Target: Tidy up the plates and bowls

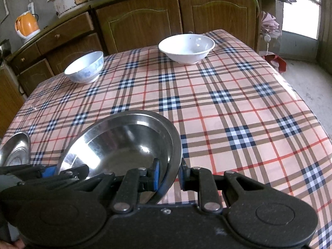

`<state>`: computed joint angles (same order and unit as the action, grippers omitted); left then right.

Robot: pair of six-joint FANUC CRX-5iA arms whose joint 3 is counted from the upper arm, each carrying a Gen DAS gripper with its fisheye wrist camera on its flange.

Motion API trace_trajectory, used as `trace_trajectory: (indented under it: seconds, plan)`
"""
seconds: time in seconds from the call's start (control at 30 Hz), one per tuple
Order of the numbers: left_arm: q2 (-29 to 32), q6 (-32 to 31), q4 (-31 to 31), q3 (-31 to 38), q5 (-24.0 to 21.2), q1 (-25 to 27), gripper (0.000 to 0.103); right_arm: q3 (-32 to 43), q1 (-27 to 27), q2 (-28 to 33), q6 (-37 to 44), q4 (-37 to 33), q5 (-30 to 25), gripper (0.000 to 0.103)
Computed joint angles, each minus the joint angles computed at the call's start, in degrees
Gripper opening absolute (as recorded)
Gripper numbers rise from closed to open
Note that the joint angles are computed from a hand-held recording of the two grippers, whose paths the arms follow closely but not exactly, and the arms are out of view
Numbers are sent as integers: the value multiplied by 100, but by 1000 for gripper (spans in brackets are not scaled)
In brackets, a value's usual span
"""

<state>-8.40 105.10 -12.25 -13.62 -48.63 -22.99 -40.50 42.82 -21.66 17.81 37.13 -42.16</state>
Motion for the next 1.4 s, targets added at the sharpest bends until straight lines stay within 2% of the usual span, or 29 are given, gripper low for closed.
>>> trace_trajectory:
  seconds: [0.5,0.63,0.67,0.8,0.93,1.13,1.4]
  plan:
    - [-43,-84,84,-33,-36,55,31,24,42,3,-12,-51,-107,28]
    - [-97,-7,3,-22,-50,53,44,-32,37,-51,-260,119,-174,43]
    - [-114,-7,-11,-26,-44,52,45,-44,35,-72,-303,144,-181,48]
    - [-184,-9,4,-40,-59,88,50,-68,78,-133,-466,315,-302,53]
    - [-303,10,-18,-42,-31,114,58,-158,134,-293,-725,674,-347,65]
    - [-412,-107,100,27,54,183,64,-149,126,-515,-844,991,-298,69]
    - [-446,-292,300,217,187,225,67,22,-118,-583,-784,1365,-188,71]
